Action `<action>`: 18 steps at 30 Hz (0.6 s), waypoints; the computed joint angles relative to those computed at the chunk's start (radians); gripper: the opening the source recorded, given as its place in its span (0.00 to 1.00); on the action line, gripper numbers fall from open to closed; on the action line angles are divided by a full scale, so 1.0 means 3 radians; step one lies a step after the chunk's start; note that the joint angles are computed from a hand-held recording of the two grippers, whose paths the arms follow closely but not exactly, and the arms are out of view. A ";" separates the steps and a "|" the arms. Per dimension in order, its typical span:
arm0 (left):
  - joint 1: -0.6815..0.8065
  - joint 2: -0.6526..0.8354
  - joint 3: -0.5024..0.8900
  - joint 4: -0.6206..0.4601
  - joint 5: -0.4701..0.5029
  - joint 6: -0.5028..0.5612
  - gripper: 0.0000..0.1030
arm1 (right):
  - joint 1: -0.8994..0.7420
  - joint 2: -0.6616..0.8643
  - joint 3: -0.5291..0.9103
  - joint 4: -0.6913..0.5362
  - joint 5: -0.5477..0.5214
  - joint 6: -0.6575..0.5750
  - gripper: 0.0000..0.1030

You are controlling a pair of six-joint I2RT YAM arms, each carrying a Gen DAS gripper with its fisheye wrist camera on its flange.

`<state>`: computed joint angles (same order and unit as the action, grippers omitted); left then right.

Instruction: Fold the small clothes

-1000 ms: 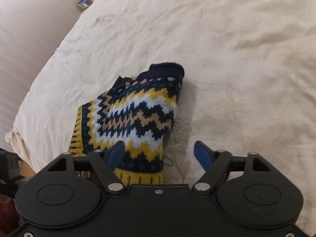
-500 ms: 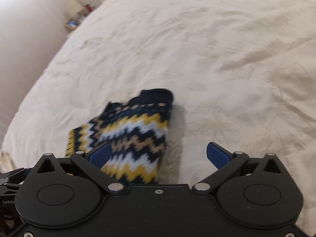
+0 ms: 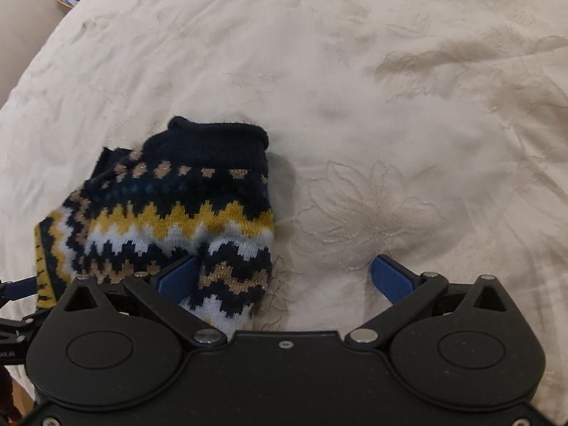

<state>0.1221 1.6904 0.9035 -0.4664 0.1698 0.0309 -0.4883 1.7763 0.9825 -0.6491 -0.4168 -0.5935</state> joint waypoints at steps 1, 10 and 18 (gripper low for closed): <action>0.0008 0.0001 0.0037 -0.0061 0.0018 0.0018 0.93 | -0.0005 -0.0005 -0.0003 0.0002 -0.0010 0.0012 1.00; 0.0073 -0.0547 -0.0123 -0.0293 0.0320 0.0672 0.93 | -0.0752 -0.0582 -0.0248 -0.0616 -0.0609 -0.0823 1.00; 0.0180 -0.0237 -0.0172 -0.0223 0.0304 0.0630 0.98 | -0.1092 -0.0807 -0.0653 -0.0742 -0.0277 -0.1138 1.00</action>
